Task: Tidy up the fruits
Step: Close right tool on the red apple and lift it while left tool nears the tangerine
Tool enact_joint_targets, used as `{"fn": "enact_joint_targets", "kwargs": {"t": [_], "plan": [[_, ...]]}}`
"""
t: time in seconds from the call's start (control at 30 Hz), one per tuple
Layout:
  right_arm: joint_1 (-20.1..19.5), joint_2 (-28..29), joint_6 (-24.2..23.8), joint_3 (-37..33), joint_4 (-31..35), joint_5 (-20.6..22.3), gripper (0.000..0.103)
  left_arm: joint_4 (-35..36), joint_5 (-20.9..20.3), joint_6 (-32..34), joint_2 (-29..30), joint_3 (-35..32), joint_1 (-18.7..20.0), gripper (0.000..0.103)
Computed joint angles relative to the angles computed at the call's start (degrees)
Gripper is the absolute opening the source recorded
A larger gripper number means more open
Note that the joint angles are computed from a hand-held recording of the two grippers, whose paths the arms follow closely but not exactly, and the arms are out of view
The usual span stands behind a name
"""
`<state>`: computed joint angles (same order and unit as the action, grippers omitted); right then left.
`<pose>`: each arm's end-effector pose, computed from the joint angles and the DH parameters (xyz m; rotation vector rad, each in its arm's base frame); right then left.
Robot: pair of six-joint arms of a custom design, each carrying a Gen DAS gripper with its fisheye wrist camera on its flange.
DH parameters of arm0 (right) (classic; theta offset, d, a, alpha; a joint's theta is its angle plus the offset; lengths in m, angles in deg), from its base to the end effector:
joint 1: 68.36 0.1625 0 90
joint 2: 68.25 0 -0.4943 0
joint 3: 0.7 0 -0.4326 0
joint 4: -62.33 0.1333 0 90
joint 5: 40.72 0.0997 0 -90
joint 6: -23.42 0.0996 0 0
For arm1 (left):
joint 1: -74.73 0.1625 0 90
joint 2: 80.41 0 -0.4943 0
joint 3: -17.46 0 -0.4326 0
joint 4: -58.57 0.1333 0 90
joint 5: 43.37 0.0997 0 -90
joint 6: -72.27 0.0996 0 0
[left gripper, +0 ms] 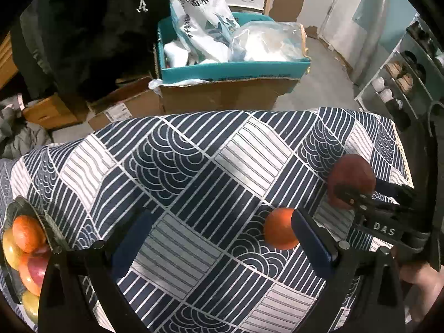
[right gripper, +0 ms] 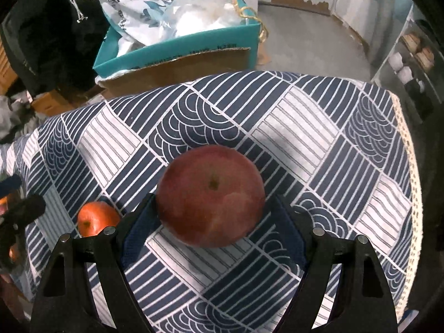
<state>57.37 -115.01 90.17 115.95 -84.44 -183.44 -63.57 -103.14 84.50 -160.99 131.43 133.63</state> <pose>0.3772 -0.4318 0.0350 -0.4886 -2.2505 0.7229 -0.1218 -0.5571 0.3238 0.9730 2.4286 -0.0877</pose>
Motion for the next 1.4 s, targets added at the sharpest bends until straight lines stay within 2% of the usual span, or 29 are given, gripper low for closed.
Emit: {"fn": "enact_joint_targets", "kwargs": {"t": [0.07, 0.17, 0.33, 0.47, 0.63, 0.8, 0.93, 1.07, 1.3, 1.4], "plan": [[-0.4, 0.3, -0.9, 0.0, -0.8, 0.2, 0.082, 0.1, -0.5, 0.1, 0.1, 0.2, -0.1, 0.101], [-1.3, 0.4, -2.1, 0.7, -3.2, 2.2, 0.076, 0.6, -1.8, 0.2, 0.2, 0.3, -0.1, 0.101], [-0.8, 0.3, -1.0, 1.3, -2.9, 1.1, 0.075, 0.5, -2.8, 1.4, 0.1, 0.9, -0.3, 0.101], [0.3, -0.8, 2.8, 2.4, -1.5, -0.4, 0.075, 0.6, -4.1, 2.1, -0.1, 1.9, -0.5, 0.101], [2.4, -2.8, 9.8, 3.1, 5.1, -2.3, 0.075, 0.3, -3.7, 3.4, -0.2, 3.7, -1.4, 0.101], [4.3, -4.0, 15.0, 3.3, 9.8, -2.6, 0.075, -0.5, -2.9, 4.0, 0.2, 5.2, -1.6, 0.101], [5.4, -4.6, 17.3, 3.2, 12.5, -2.4, 0.075, -1.7, -3.0, 3.0, 0.5, 6.0, -1.4, 0.100], [5.9, -4.8, 17.8, 3.2, 12.6, -2.4, 0.075, -1.5, -3.1, 2.4, 0.9, 6.4, -1.6, 0.086], [6.5, -4.3, 16.7, 2.5, 12.5, -2.3, 0.075, -0.4, -2.4, 2.5, 1.0, 7.0, -1.7, 0.076], [6.7, -4.1, 16.5, 2.0, 13.3, -2.4, 0.075, 1.3, -2.8, 2.0, 1.3, 6.4, -1.5, 0.060]]}}
